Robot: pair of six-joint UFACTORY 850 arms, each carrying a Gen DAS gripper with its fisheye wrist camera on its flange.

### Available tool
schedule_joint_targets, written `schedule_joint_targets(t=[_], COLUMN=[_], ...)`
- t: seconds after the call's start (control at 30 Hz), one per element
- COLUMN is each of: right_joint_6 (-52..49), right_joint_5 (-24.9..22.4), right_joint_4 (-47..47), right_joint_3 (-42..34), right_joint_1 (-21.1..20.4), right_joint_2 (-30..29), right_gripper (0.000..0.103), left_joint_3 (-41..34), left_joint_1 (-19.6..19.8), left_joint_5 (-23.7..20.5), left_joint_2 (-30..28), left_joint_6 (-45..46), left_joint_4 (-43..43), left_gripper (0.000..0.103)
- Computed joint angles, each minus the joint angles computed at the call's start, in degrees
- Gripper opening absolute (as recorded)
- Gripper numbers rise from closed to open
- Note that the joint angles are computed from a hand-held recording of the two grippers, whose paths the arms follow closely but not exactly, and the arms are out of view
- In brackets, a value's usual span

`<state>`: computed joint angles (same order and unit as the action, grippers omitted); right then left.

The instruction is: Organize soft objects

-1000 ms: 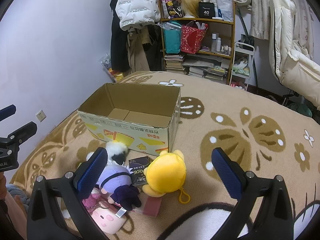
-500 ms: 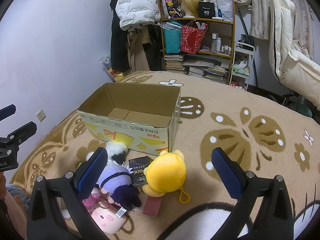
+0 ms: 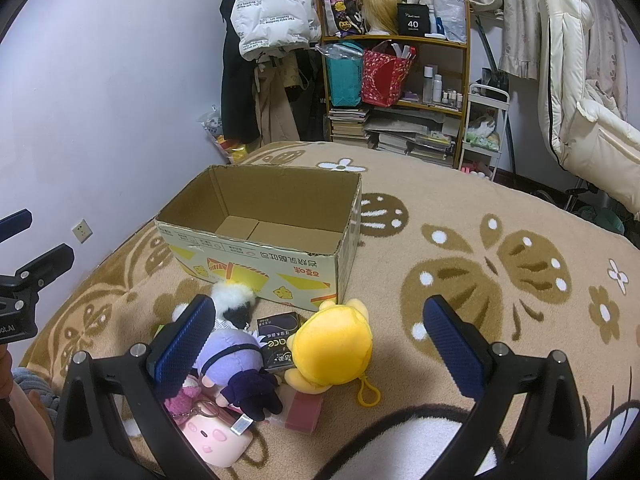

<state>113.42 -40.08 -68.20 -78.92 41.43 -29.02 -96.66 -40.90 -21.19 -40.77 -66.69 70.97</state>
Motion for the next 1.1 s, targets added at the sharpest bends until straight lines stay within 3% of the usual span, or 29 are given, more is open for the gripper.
schedule_joint_targets(t=[0.2,0.47,0.63,1.1], right_joint_6=[-0.34,1.50,1.96,-6.25], right_joint_5=[-0.09,0.82,1.49,7.31], right_joint_4=[0.36,-0.37,0.40,12.03], right_joint_3=[-0.07,1.53,1.93,-0.40], right_joint_1=[0.00,-0.29,-0.81,-4.93], right_joint_2=[0.03,-0.11,0.19,-3.17], right_gripper=[0.103,0.103,0.103,0.103], left_joint_3=[-0.15,-3.29,-5.23,-20.32], left_joint_1=[0.07,1.59,1.64,5.09], left_joint_5=[0.05,1.07,-0.37,-7.23], left_joint_2=[-0.05,-1.96,-3.60,-13.79], left_joint_6=[1.20,15.86,18.72,45.02], left_joint_4=[-1.28,-17.63,-19.25,-54.03], left_gripper=[0.103,0.103,0.103,0.103])
